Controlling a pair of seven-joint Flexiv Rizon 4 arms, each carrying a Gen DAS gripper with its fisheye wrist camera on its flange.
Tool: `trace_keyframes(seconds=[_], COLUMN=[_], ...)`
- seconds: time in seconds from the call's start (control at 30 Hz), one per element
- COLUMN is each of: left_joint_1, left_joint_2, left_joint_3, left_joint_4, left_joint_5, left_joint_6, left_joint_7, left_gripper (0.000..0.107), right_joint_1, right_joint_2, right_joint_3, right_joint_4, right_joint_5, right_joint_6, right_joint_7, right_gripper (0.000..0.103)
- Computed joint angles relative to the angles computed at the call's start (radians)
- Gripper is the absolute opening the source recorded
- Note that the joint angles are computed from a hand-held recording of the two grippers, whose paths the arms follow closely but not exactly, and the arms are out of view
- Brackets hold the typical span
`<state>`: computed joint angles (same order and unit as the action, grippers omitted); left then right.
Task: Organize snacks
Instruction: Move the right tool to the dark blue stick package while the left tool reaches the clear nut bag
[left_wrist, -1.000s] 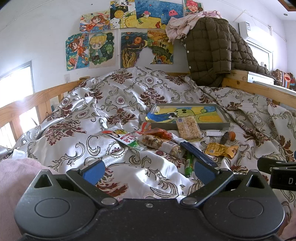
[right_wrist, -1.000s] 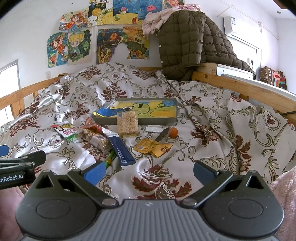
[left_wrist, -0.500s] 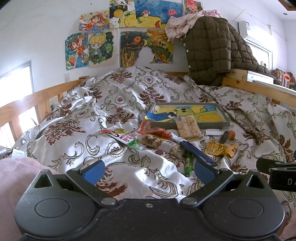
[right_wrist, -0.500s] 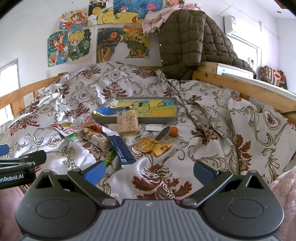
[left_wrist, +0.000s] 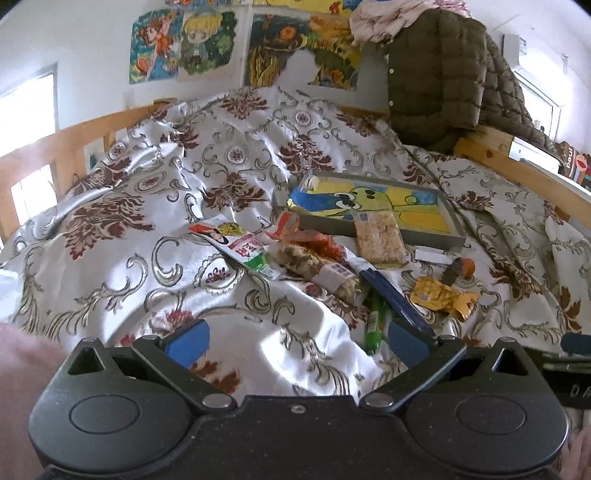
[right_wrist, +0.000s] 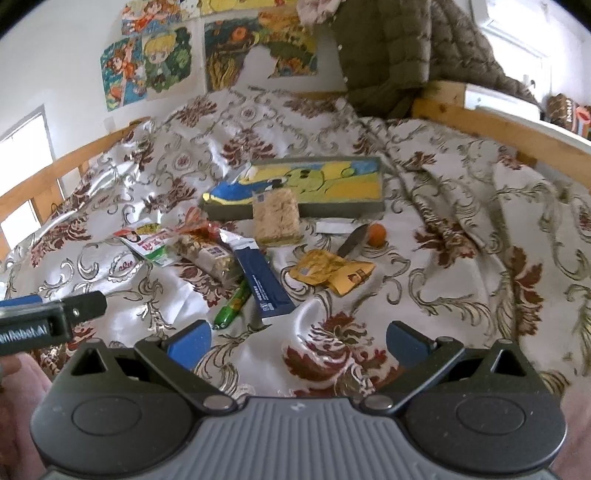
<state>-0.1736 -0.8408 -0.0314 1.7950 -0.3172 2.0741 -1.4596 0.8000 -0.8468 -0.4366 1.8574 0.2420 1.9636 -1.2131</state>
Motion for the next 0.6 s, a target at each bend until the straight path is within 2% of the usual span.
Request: trace_keyframes(seconds=[0.17, 0.3, 0.53, 0.6], left_joint_1=[0.002, 0.013, -0.043, -0.042], left_joint_2=[-0.036, -0.068, -0.170, -0.195], left_joint_3=[0.013, 0.014, 0.119, 0.124], left_joint_4=[-0.094, -0.195, -0.393, -0.439], left_joint_5=[-0.006, 0.011, -0.011, -0.022], left_joint_6=[-0.064, -0.171, -0.267, -0.295], left_joint_7=[0.034, 0.085, 0.143, 0.141], left_gripper=[0.102, 0.102, 0.102, 0.102], right_joint_1=[-0.058, -0.060, -0.099, -0.115], right_joint_2=[-0.010, -0.065, -0.147, -0.165], right_joint_3=[0.026, -0.008, -0.030, -0.025], right_joint_4=[-0.057, -0.120, -0.255, -0.290], right_joint_5=[-0.083, -0.100, -0.136, -0.149], right_joint_6=[-0.067, -0.047, -0.064, -0.073], right_joint_7=[0.001, 0.008, -0.002, -0.001], right_gripper=[0.103, 0.103, 0.103, 0.103])
